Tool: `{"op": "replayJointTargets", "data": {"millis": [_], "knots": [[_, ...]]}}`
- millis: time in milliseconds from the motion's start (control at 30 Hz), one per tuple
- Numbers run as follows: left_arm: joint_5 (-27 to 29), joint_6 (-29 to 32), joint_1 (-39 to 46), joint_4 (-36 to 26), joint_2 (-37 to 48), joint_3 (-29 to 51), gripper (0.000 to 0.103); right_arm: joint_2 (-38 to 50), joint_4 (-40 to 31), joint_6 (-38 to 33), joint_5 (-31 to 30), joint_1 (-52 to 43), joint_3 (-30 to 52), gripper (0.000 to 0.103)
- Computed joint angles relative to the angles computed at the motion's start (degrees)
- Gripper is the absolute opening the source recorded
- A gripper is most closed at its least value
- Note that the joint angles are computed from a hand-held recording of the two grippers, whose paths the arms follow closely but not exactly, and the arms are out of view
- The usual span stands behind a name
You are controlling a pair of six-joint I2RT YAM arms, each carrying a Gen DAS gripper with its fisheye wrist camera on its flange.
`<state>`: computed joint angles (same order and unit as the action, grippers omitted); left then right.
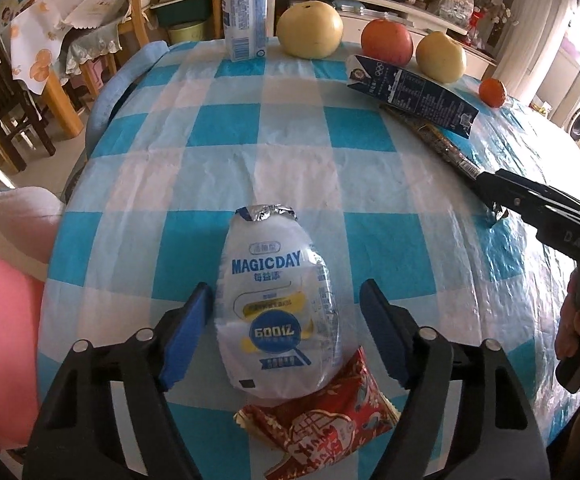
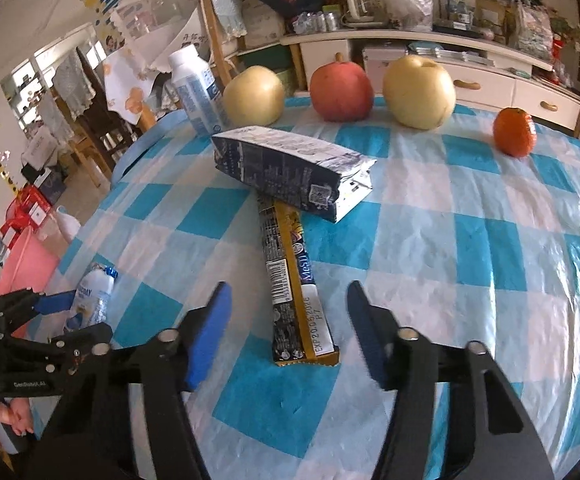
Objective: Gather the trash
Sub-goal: 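Grasp the white MAGICDAY bag with the left tool while the right tool grasps the snack bar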
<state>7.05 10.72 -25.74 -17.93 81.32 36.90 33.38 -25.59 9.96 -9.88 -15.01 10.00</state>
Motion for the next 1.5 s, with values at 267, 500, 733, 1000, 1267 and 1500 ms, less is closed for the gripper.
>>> {"op": "replayJointTargets", "data": {"millis": [267,500,733,1000,1267,1500], "knots": [[0.0,0.1,-0.5,0.9,0.3,0.2,0.06,3.7,1.9,0.4,4.8,5.3,0.2,0.047],[-0.8,0.4,-1.6,2.3,0.5,-0.2,0.06,5.8,3.0,0.9,13.3,12.7,0.4,0.045],[-1.5,1.7,-2.0,5.6,0.5,-1.6,0.064,5.1,3.0,-1.5,13.4,10.6,-0.2,0.03],[0.1,2.7,-1.4,6.6,0.4,-2.1,0.06,2.5,1.7,-2.0,10.2,9.0,-0.6,0.028],[6.1,3.2,1.9,4.4,-3.1,-3.1,0.06,-4.8,-5.9,-1.8,-9.7,-1.9,0.2,0.027],[9.0,5.1,6.4,2.7,-7.4,-4.1,0.06,-11.6,-9.7,6.3,-9.3,8.0,0.9,0.027]]}}
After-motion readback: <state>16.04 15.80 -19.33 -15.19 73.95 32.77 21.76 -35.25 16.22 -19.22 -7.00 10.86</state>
